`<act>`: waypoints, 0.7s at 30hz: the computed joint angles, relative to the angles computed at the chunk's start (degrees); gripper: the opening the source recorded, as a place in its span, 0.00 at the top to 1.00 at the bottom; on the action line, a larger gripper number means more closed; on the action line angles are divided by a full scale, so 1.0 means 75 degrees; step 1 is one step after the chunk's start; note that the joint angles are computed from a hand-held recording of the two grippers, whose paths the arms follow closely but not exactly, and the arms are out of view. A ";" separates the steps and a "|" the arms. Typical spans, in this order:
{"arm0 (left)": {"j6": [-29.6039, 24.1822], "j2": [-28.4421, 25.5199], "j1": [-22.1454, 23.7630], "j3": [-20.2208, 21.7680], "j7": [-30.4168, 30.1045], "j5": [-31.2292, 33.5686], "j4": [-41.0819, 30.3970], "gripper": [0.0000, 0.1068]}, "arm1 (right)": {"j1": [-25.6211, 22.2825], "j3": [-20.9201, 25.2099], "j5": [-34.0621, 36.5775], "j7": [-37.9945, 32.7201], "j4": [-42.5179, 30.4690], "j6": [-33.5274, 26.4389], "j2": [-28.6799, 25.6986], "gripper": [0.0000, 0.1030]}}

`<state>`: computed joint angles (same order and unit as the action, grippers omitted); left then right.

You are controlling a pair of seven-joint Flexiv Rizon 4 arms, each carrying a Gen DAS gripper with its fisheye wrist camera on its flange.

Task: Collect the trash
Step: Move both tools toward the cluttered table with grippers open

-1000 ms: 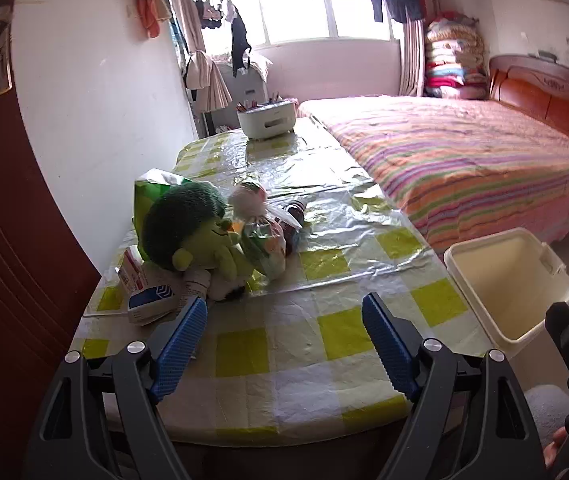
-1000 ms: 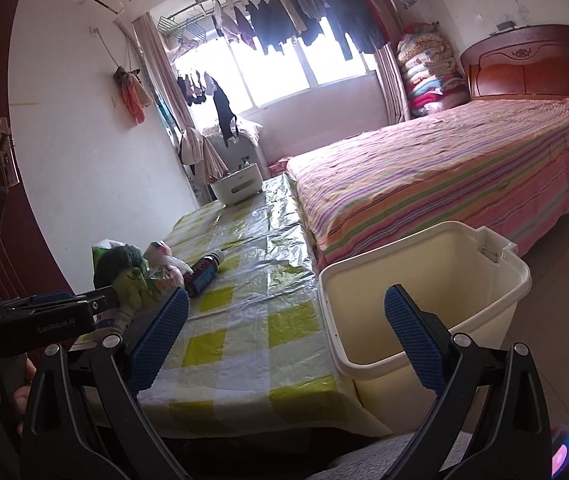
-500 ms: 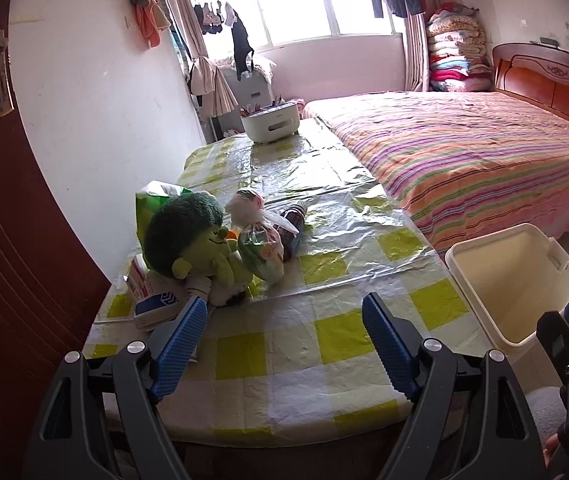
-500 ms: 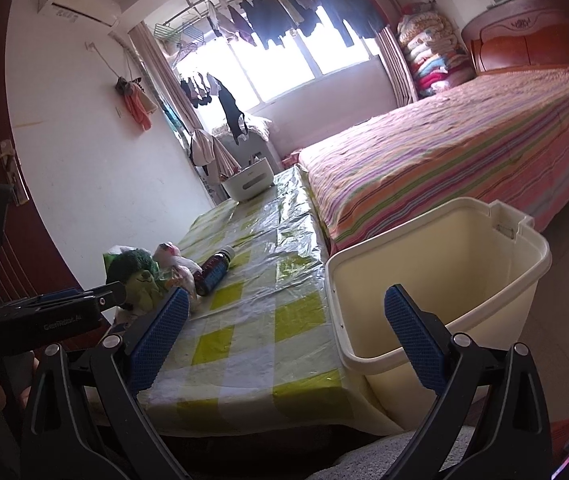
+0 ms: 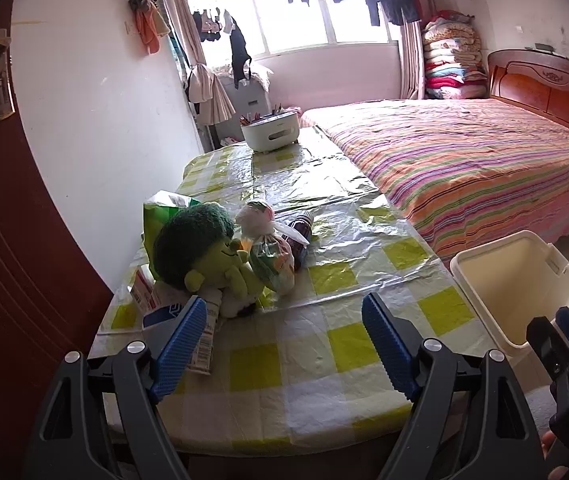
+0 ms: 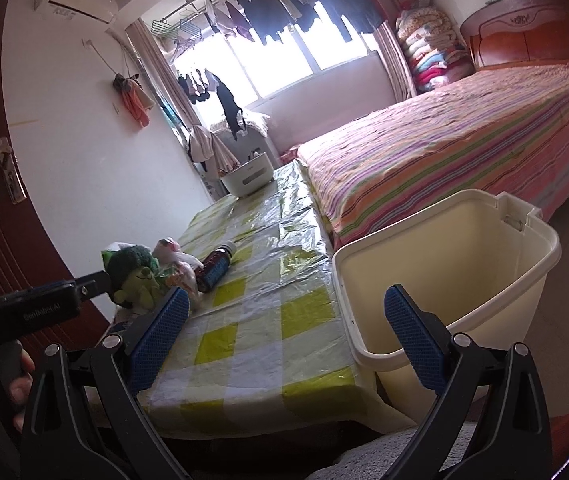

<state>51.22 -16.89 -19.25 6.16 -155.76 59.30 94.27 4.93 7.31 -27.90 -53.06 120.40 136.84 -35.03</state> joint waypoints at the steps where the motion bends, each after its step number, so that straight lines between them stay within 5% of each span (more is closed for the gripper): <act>1: 0.0081 -0.0004 0.0046 0.0011 0.0004 -0.0009 0.0005 0.27 | 0.0055 -0.0033 0.0048 -0.0075 -0.0007 -0.0021 0.0003 0.06; 21: 0.0865 -0.0361 0.0158 0.0327 0.0673 -0.0638 -0.0097 0.27 | 0.0122 0.0061 0.0121 -0.0141 -0.0082 -0.0197 -0.0063 0.06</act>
